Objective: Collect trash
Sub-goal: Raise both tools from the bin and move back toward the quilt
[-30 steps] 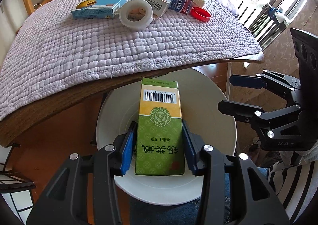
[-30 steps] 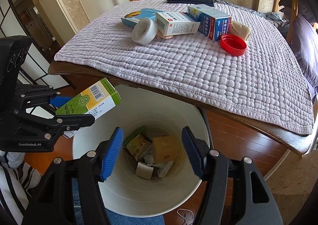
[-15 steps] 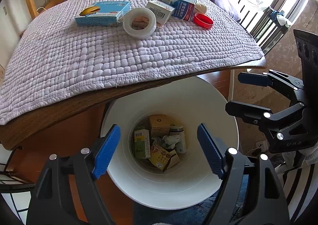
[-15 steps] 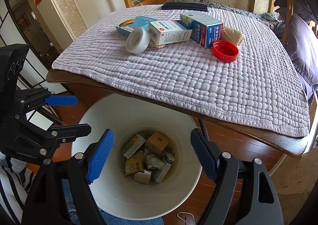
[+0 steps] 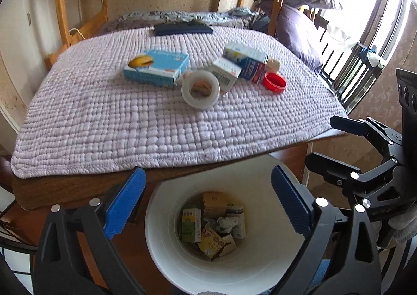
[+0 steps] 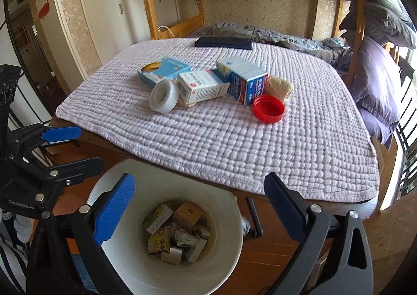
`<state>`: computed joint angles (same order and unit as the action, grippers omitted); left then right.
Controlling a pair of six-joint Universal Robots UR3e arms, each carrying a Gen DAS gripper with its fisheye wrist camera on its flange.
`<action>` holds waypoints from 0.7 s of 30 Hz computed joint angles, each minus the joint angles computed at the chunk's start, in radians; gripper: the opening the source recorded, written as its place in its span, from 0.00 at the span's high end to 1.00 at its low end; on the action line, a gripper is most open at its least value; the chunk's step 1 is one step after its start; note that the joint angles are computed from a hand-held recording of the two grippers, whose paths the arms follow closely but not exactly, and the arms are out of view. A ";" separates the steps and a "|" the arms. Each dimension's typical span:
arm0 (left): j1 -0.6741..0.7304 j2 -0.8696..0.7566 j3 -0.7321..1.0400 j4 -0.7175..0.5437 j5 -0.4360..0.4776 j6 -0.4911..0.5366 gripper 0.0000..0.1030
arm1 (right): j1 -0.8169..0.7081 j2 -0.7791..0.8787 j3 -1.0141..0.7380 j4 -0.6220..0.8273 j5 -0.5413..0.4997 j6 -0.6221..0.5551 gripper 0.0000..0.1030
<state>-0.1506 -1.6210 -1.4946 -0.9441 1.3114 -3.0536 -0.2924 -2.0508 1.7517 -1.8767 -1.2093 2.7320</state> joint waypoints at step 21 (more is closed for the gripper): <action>-0.075 -0.218 0.399 -0.096 0.204 -0.100 0.01 | -0.111 0.085 -0.115 -0.223 0.180 0.246 0.04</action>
